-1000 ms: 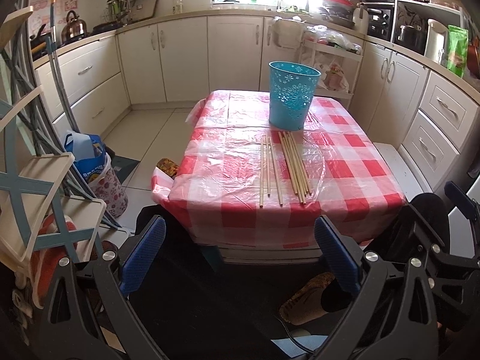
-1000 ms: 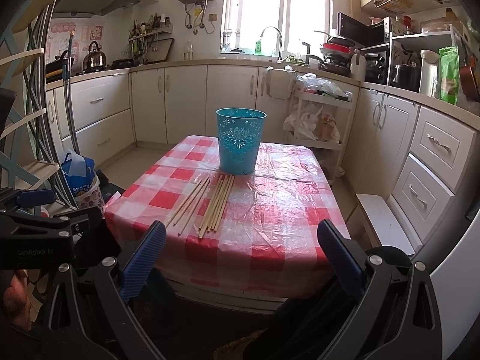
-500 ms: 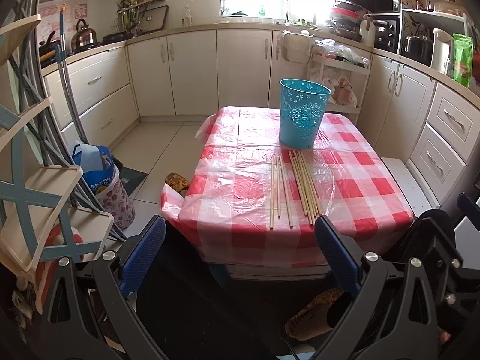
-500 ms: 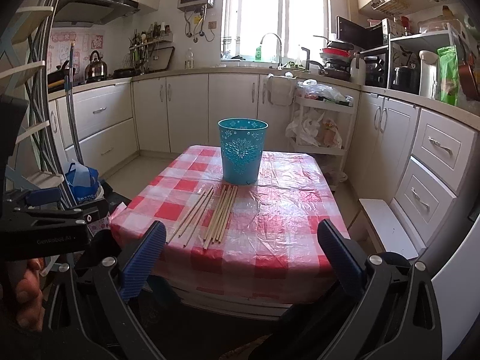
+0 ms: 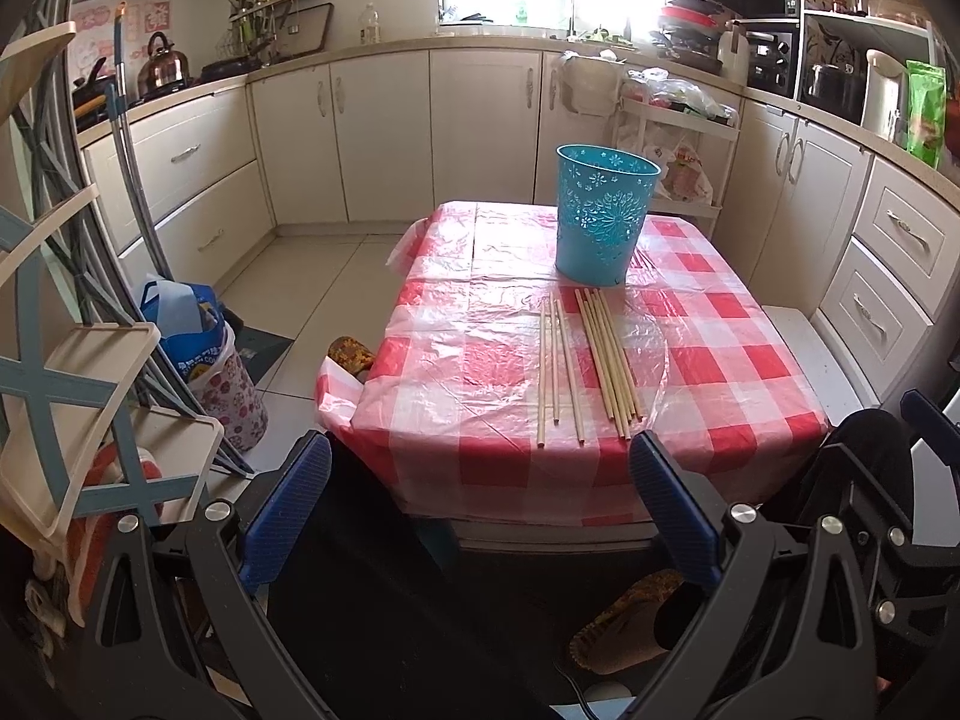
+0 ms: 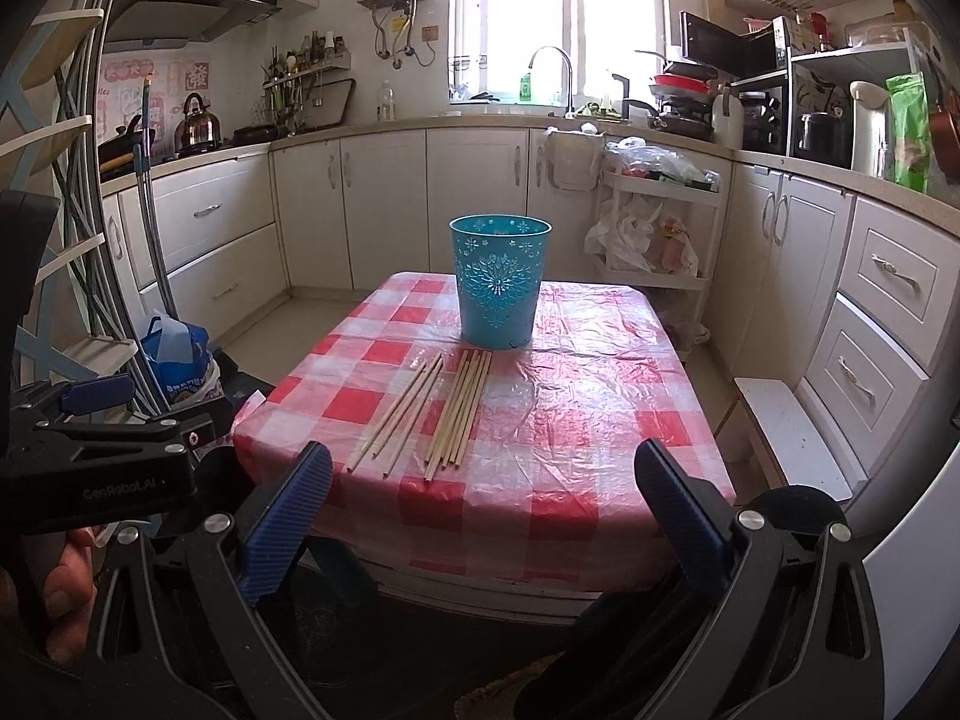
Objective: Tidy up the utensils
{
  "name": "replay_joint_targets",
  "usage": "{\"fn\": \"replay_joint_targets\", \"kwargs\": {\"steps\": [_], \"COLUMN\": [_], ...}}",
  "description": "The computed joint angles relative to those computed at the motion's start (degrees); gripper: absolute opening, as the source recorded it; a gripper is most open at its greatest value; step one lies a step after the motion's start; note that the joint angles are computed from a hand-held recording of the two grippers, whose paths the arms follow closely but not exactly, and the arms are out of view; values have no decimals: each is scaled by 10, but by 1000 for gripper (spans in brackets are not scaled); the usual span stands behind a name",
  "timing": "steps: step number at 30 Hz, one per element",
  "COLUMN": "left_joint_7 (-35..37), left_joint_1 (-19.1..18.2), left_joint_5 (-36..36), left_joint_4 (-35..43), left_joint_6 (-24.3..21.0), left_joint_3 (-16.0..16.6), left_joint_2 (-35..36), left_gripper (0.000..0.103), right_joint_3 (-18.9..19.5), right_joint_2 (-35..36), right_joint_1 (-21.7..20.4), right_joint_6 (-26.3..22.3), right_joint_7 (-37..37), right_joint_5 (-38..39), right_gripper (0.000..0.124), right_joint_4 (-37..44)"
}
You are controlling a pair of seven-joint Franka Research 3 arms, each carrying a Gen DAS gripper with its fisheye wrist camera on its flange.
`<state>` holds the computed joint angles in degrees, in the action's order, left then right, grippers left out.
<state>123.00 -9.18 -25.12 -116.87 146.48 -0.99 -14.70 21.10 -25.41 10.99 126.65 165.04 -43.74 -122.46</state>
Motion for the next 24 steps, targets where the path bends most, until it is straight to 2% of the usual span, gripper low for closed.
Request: {"fn": "replay_joint_targets", "kwargs": {"steps": [15,24], "left_joint_7": [-11,-66], "left_joint_1": [7,23], "left_joint_5": [15,56], "left_joint_4": [6,53], "left_joint_6": [1,7], "left_joint_3": [-7,-29], "left_joint_2": [12,72], "left_gripper": [96,96], "right_joint_3": [-7,-26], "right_joint_2": [8,42], "right_joint_1": [1,-4], "right_joint_6": [11,39], "right_joint_7": [-13,-21], "right_joint_5": [-3,-26], "right_gripper": [97,97], "right_joint_4": [2,7]}}
